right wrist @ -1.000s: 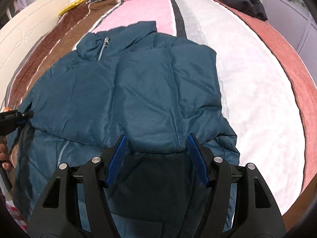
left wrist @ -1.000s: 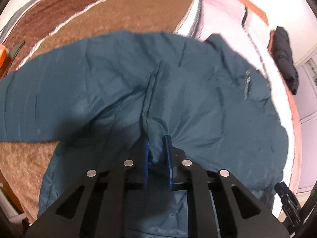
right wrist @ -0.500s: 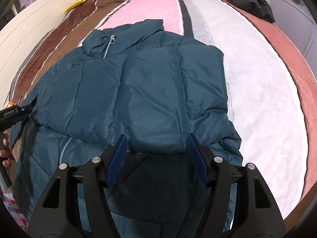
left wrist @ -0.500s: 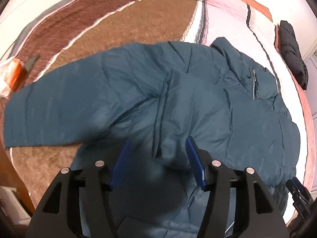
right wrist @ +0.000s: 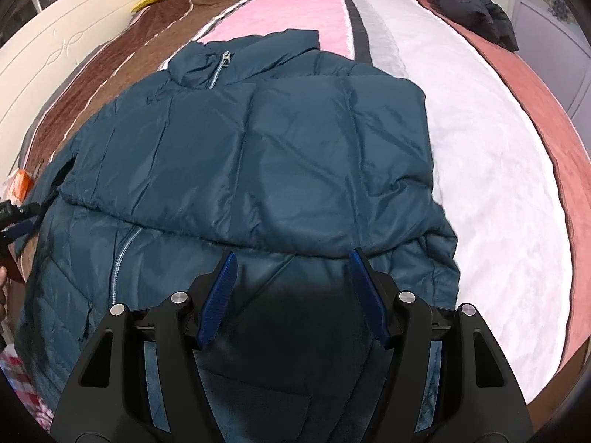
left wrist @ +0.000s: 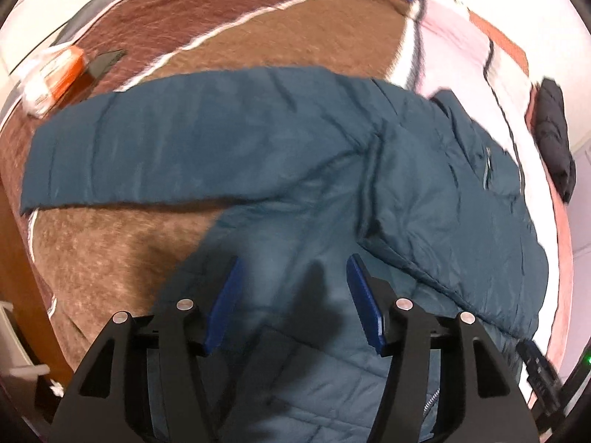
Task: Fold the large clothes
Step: 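Fold the sleeve with the left tool across the jacket body and release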
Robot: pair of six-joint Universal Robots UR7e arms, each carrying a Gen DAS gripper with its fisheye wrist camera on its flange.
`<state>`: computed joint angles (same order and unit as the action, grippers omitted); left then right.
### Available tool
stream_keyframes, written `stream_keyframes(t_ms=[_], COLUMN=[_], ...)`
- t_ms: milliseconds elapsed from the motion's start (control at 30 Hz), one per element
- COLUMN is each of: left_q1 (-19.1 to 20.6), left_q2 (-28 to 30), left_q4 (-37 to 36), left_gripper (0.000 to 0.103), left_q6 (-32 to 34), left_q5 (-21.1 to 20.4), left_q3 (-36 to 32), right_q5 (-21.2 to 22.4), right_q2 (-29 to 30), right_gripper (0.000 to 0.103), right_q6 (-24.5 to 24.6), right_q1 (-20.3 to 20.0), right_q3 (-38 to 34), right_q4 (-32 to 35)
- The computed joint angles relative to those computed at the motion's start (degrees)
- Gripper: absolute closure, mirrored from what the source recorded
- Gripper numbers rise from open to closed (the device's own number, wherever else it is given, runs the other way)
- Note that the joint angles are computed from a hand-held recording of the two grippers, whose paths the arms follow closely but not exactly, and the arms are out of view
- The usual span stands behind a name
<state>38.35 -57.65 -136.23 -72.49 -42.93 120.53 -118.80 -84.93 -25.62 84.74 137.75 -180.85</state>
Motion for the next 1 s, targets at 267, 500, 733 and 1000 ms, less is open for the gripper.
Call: stream_keyframes(t_ms=[267,500,733,1000], left_q1=[3.16,7.47,11.55,16.39], left_q2=[-6.26,-11.16,-17.19,-17.91], left_q4=[-6.60,-11.66,-22.27,-37.04], left_gripper=[0.044,0.037,0.032,0.032], left_q6=[-1.13,0.47,-3.46,-7.25], left_q5=[0.11,-0.77,-0.29,-1.08], left_q3=[6.39,9.71,15.94,20.94], right_q5=[-2.92,-4.84,-5.86,-5.71], right_q2=[2.96,5.97,8.67,10.96], right_gripper=[0.040,0.040,0.040,0.040], right_q6=[1.33,3.27,2.50,2.47], right_q1=[4.29,7.58,9.60,10.76], right_q3=[-0.12,-1.44,-2.54,-4.27], right_q4=[-0.80,-0.91,-1.79,-2.27])
